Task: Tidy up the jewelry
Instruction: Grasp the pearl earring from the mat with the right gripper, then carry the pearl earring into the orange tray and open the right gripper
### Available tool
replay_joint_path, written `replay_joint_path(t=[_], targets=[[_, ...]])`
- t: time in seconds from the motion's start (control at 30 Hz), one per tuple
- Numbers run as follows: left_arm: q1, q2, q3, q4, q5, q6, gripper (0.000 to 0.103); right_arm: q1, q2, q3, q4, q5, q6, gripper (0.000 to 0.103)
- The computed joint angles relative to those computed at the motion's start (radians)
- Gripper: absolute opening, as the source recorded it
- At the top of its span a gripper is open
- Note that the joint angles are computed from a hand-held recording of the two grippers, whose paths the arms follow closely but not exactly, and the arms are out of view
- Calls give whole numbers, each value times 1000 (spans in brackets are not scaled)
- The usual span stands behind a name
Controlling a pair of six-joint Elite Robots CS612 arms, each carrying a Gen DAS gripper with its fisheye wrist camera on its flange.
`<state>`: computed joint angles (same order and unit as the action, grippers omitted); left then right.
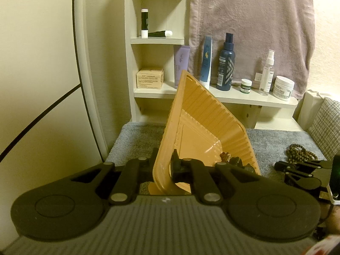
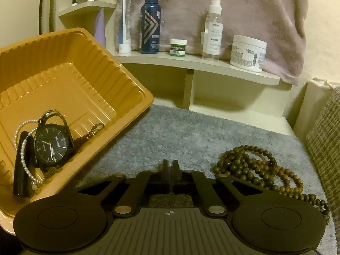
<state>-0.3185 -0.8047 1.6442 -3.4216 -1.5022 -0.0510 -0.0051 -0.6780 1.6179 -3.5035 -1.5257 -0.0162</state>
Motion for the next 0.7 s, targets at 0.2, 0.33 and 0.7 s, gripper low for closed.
replay_joint_path(t=[0.2, 0.33, 0.7], targets=[[0, 0, 0, 0, -1, 0, 8, -1, -4, 6, -22, -6, -2, 1], [0, 0, 0, 0, 0, 0, 8, -6, -9, 17, -42, -4, 4, 1], [0, 0, 0, -1, -1, 1, 8, -4, -35, 24, -121, 68, 5, 1]])
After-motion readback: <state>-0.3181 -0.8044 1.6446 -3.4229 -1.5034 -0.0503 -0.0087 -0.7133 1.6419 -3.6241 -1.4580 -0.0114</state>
